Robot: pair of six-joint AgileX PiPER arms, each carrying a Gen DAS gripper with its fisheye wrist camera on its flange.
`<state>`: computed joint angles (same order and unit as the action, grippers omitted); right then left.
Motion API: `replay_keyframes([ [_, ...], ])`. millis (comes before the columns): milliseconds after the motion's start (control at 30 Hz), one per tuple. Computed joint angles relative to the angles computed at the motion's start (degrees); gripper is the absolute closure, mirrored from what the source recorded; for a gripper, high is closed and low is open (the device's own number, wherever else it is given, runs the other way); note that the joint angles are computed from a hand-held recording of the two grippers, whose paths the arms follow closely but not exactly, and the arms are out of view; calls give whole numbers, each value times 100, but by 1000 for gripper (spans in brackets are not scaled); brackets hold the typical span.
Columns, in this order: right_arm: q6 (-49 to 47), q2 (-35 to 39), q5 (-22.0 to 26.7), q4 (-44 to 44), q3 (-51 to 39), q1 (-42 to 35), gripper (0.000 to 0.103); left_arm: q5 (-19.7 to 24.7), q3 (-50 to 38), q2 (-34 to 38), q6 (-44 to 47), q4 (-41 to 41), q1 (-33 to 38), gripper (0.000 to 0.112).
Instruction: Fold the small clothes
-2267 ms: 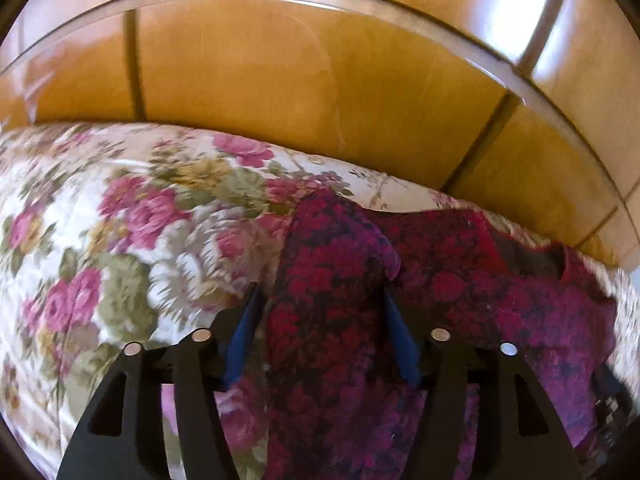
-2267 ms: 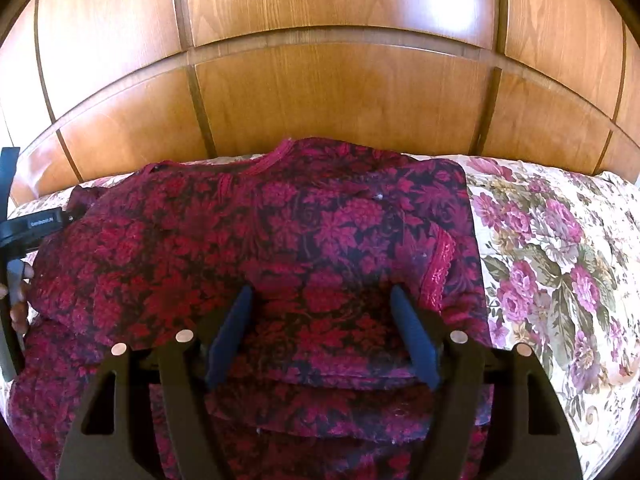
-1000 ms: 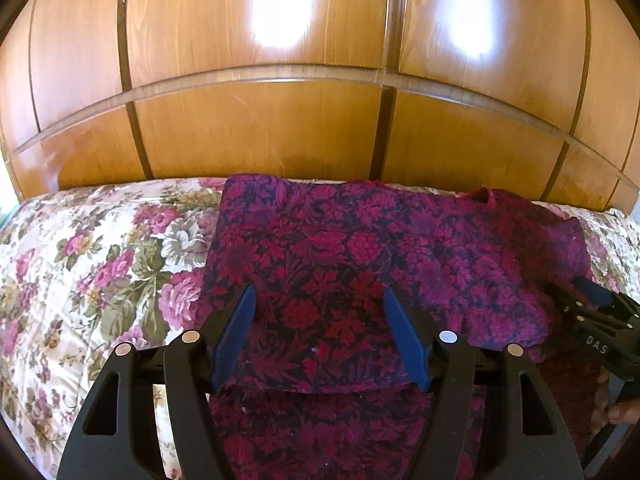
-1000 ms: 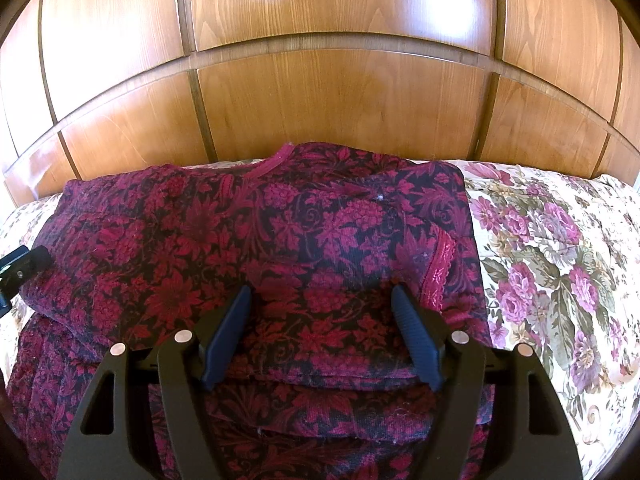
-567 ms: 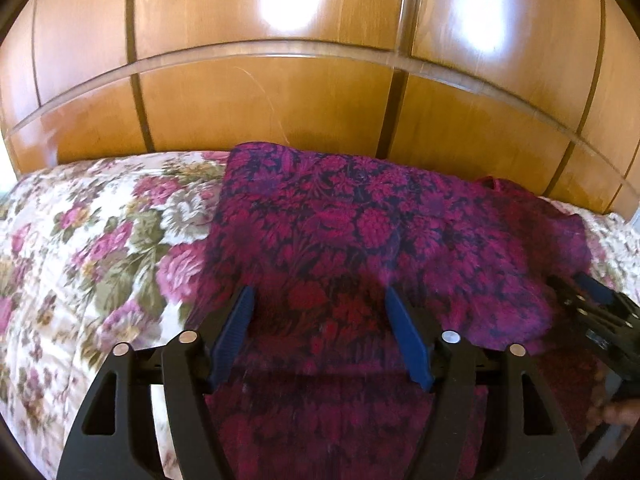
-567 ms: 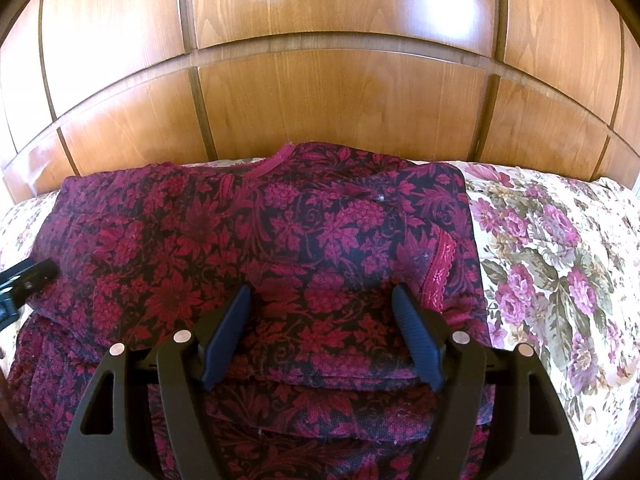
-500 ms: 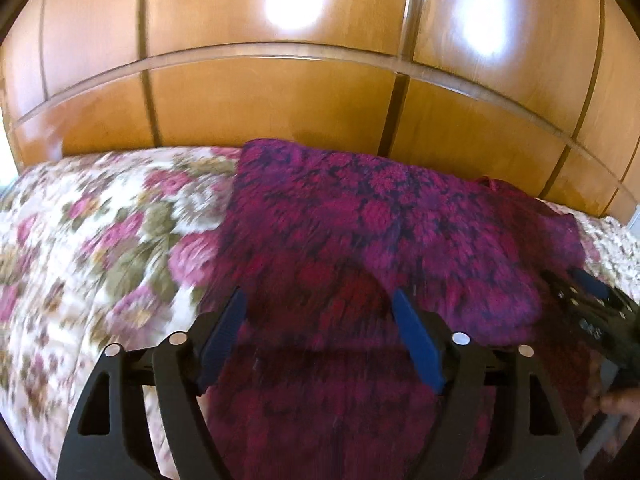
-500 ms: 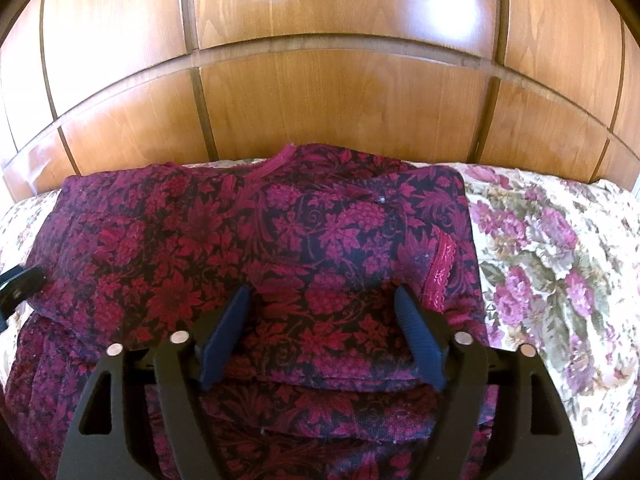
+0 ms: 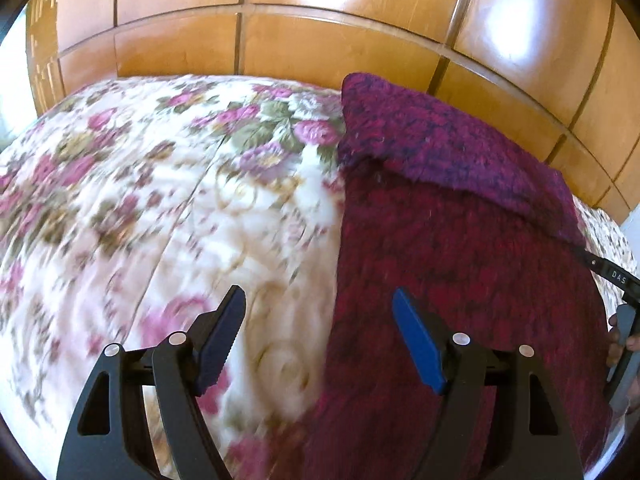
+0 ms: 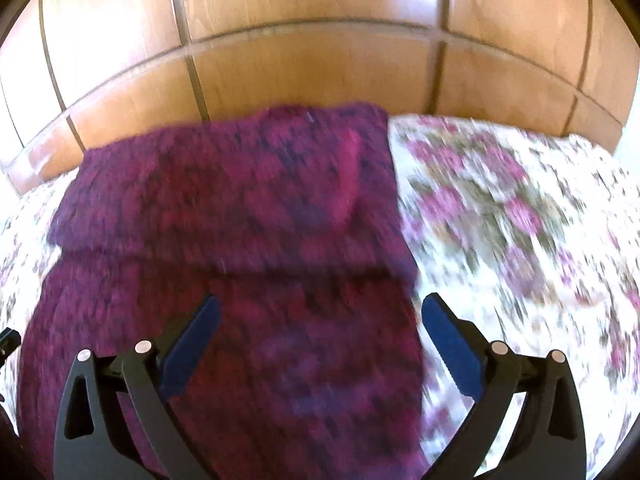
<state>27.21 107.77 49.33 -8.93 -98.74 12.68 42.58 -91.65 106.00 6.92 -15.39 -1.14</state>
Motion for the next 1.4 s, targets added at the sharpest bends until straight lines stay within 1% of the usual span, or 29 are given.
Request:
replay_keyframes([
  [100, -272, -549, -183, 518, 846, -127, 3, 56, 587, -407, 408, -261, 144, 38],
  [133, -409, -740, -242, 776, 1140, -192, 3, 91, 707, -485, 493, -311, 178, 40],
  [200, -565, -1092, -341, 1186, 1659, -263, 3, 323, 947, -628, 896, -634, 327, 44],
  [267, -652, -1460, -489, 1508, 2180, -285, 3, 338, 1273, -841, 1118, -811, 430, 44],
  [433, -343, -2225, -663, 1517, 3095, 15, 3, 357, 1763, -1208, 1404, -1013, 514, 44],
  [533, -152, -2519, -587, 1376, 3378, 271, 3, 315, 2021, -1411, 1495, -1043, 511, 44],
  [733, -190, -3017, -389, 1534, 3785, 547, 4, 545, 2361, -1743, 1949, -1216, 587, 44],
  [800, -169, -3146, -253, 1568, 3861, 629, 9, 686, 2437, -1834, 2149, -1258, 608, 44],
  [867, -281, -3265, -81, 1719, 3919, 645, 23, 836, 2555, -1941, 2415, -1367, 618, 51],
  [900, -315, -3324, -12, 1749, 3952, 654, 27, 881, 2615, -1982, 2507, -1386, 612, 56],
  [933, -382, -3371, 63, 1822, 3968, 642, 34, 911, 2689, -2031, 2633, -1406, 604, 64],
  [967, -547, -3429, 133, 2013, 4007, 560, 41, 957, 2694, -2036, 2704, -1449, 603, 68],
  [1000, -715, -3464, 190, 2221, 4037, 469, 45, 1017, 2676, -2032, 2798, -1516, 631, 77],
  [1033, -967, -3499, 230, 2487, 4083, 368, 51, 1074, 2652, -2029, 2870, -1570, 646, 85],
  [1067, -1129, -3506, 268, 2623, 4105, 285, 57, 1128, 2623, -2031, 2940, -1615, 661, 89],
  [1100, -1277, -3501, 327, 2775, 4101, 246, 59, 1178, 2598, -2023, 3005, -1673, 688, 92],
  [1133, -1331, -3488, 369, 2841, 4076, 233, 63, 1224, 2574, -2018, 3058, -1726, 717, 93],
  [1167, -1368, -3479, 392, 2914, 4056, 218, 68, 1258, 2535, -2012, 3090, -1743, 734, 94],
  [1200, -1455, -3475, 413, 3092, 4032, 163, 71, 1300, 2492, -2009, 3098, -1766, 746, 95],
  [1233, -1551, -3483, 421, 3256, 4017, 91, 77, 1357, 2431, -2000, 3096, -1814, 761, 96],
  [1267, -1670, -3478, 411, 3481, 3965, 0, 79, 1443, 2312, -1976, 3095, -1897, 777, 96],
  [1333, -1896, -3466, 386, 3794, 3831, -144, 81, 1673, 2080, -1933, 3142, -2163, 880, 97],
  [1400, -2182, -3460, 317, 4200, 3703, -298, 81, 2047, 1743, -1789, 3154, -2622, 1077, 97],
])
